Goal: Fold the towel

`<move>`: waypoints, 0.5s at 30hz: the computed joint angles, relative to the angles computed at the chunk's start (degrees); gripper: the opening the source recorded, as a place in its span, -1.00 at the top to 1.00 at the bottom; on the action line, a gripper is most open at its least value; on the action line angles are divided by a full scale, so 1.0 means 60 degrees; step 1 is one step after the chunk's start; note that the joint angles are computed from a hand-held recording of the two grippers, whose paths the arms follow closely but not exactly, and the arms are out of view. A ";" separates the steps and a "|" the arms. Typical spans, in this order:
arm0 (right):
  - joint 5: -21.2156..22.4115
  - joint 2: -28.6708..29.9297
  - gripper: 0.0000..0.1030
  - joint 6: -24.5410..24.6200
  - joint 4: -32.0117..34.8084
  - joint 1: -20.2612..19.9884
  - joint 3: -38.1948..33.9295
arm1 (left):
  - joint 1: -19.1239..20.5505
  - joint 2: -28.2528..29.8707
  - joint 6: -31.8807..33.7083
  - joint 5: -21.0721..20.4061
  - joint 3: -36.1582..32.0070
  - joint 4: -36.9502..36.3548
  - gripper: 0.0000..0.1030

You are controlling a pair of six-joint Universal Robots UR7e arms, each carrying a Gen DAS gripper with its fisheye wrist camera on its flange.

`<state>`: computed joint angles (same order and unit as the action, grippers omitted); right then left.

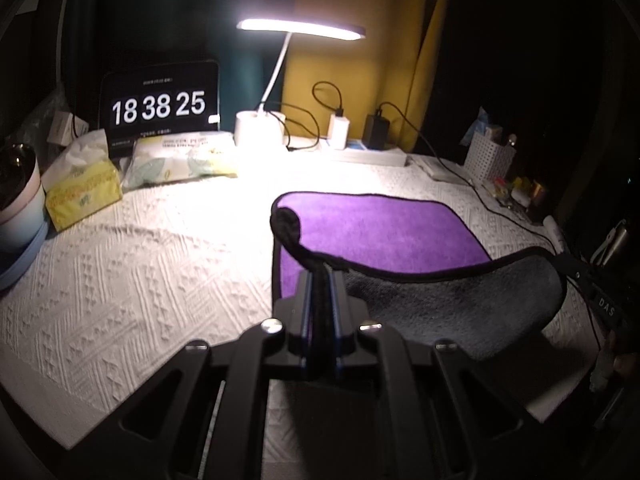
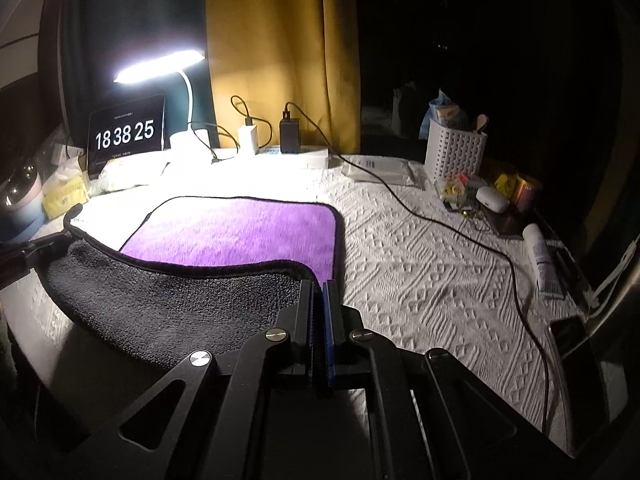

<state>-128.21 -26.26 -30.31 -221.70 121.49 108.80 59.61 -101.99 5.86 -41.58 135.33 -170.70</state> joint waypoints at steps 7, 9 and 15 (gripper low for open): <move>0.0091 0.0037 0.91 -0.0321 -0.0020 0.0000 -0.0351 | 0.0099 0.0285 0.0415 -0.0103 -0.0274 -0.0395 0.83; 0.0109 0.0060 0.91 -0.0393 -0.0019 -0.0007 -0.0441 | 0.0129 0.0378 0.0520 -0.0121 -0.0329 -0.0541 0.83; 0.0158 0.0128 0.91 -0.0633 0.0018 -0.0063 -0.0801 | 0.0381 0.0721 0.0751 -0.0338 -0.0642 -0.0791 0.83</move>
<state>-127.26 -25.50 -34.11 -221.59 121.11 103.99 61.90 -97.66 10.37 -43.61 131.48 -175.45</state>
